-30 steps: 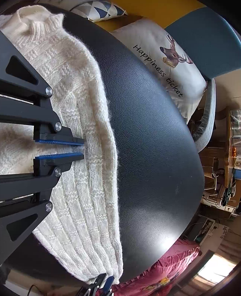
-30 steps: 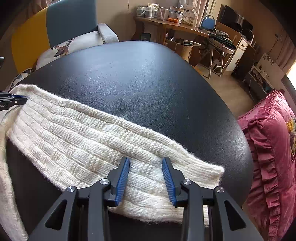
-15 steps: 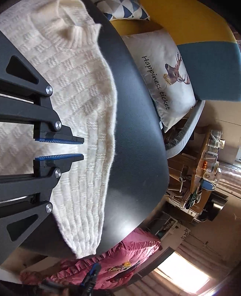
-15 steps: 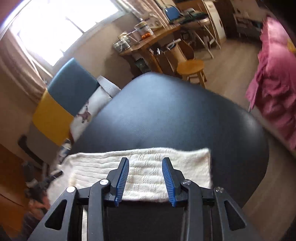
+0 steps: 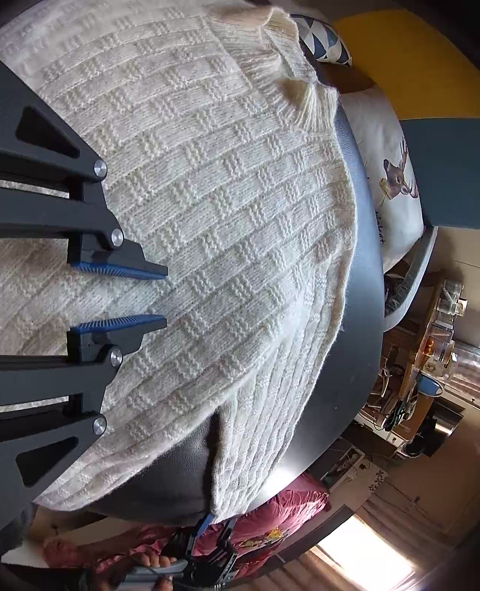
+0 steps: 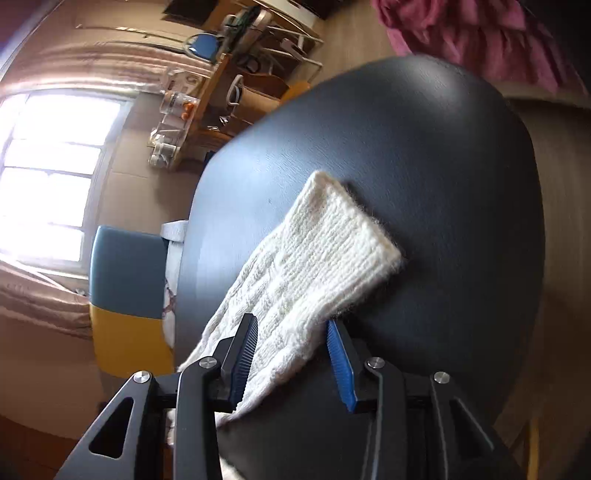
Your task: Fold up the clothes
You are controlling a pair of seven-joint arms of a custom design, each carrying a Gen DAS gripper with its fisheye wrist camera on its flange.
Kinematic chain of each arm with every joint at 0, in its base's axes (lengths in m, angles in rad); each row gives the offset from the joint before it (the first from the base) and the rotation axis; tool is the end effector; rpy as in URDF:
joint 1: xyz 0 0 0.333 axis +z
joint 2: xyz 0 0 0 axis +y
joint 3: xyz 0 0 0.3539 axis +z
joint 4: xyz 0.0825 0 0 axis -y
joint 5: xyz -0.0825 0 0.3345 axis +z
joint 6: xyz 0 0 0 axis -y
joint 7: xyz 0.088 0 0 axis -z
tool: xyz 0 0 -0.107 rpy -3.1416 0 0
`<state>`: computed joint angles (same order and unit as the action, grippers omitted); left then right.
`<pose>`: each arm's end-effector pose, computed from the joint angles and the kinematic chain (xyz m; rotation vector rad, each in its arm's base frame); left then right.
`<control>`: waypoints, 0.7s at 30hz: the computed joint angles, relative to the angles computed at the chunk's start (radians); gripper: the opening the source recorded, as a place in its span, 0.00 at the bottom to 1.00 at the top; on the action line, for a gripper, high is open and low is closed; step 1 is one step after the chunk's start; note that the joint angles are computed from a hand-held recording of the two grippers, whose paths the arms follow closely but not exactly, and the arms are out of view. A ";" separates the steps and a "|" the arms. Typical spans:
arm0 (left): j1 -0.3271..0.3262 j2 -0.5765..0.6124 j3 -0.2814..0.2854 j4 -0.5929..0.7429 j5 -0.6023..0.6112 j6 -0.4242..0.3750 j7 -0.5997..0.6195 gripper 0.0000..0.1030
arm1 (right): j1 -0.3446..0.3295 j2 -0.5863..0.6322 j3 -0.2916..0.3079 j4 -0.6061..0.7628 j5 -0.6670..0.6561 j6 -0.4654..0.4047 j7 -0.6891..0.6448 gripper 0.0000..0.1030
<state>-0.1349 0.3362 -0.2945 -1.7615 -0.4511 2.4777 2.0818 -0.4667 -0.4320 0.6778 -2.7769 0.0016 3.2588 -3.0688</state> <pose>0.5965 -0.2445 0.4838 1.3972 -2.6509 0.8827 0.3652 0.1013 0.4809 -0.2368 2.2775 -0.1840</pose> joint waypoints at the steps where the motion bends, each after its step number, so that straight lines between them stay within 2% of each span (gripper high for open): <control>1: 0.002 -0.003 -0.004 -0.008 -0.010 0.006 0.003 0.31 | -0.046 -0.001 0.032 0.063 -0.046 -0.125 -0.048 0.21; 2: 0.002 -0.007 -0.006 -0.019 -0.016 0.016 0.009 0.33 | -0.076 0.018 0.046 0.125 -0.106 -0.231 -0.088 0.09; 5: -0.006 -0.021 -0.008 -0.051 -0.009 0.056 0.027 0.35 | -0.089 0.049 0.015 0.224 -0.221 -0.360 -0.170 0.05; 7: -0.002 -0.028 -0.016 -0.068 -0.025 0.068 0.051 0.41 | -0.098 0.025 0.003 0.268 -0.290 -0.451 -0.192 0.02; 11: -0.008 -0.032 -0.017 -0.081 -0.033 0.087 0.068 0.45 | 0.031 0.082 -0.121 0.266 -0.259 -0.540 -0.267 0.01; 13: -0.001 -0.025 -0.017 -0.058 -0.046 0.060 0.060 0.45 | 0.054 0.080 -0.145 0.249 -0.284 -0.525 -0.246 0.00; 16: 0.026 -0.017 -0.028 -0.011 -0.115 0.015 0.075 0.45 | 0.097 0.088 -0.181 0.259 -0.321 -0.552 -0.242 0.01; 18: 0.017 -0.014 -0.014 0.015 -0.104 0.031 0.062 0.45 | 0.123 0.097 -0.197 0.284 -0.357 -0.577 -0.249 0.03; 21: 0.014 -0.005 -0.009 0.058 -0.081 0.032 0.060 0.44 | 0.190 0.112 -0.239 0.321 -0.393 -0.527 -0.293 0.21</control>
<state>-0.1211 0.3317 -0.3032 -1.7037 -0.5325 2.5094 2.1421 -0.2770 -0.3198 0.4387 -2.4564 -0.3912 2.7318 -3.3616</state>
